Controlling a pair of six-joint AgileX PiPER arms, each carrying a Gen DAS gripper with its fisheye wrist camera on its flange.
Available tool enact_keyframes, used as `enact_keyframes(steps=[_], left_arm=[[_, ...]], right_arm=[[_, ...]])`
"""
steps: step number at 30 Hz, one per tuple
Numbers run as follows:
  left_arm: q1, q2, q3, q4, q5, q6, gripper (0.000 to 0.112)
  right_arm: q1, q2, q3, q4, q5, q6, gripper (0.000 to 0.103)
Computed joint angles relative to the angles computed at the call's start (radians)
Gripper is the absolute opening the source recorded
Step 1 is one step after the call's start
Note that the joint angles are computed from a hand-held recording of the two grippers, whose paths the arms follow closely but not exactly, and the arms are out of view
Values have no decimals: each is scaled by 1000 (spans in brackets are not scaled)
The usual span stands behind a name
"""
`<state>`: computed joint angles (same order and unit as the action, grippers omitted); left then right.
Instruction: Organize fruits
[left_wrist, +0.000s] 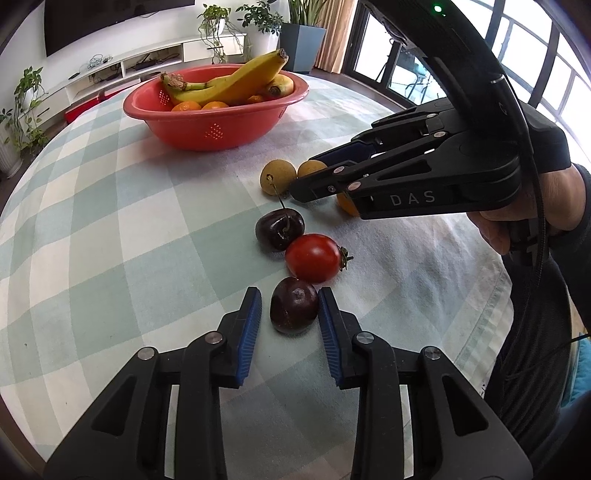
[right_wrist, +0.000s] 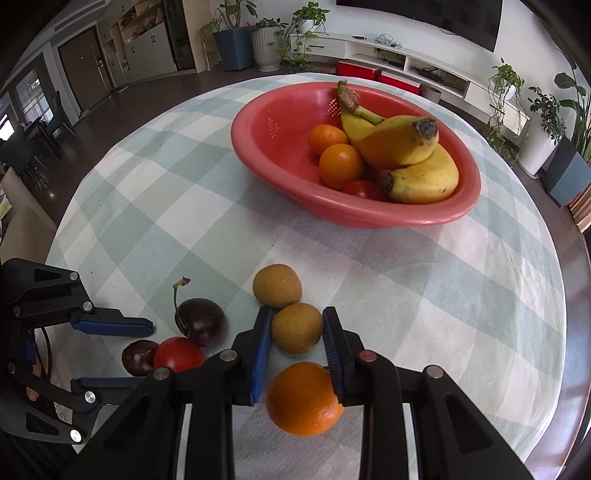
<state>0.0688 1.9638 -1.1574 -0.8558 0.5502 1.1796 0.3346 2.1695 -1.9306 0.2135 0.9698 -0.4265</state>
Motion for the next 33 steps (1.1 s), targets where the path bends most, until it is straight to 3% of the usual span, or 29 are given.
enact_keyframes(steps=[33], left_arm=[[27,-16,17,-33,28,20,25]], right_arm=[[-23,-103,110,108,-79,-12,30]])
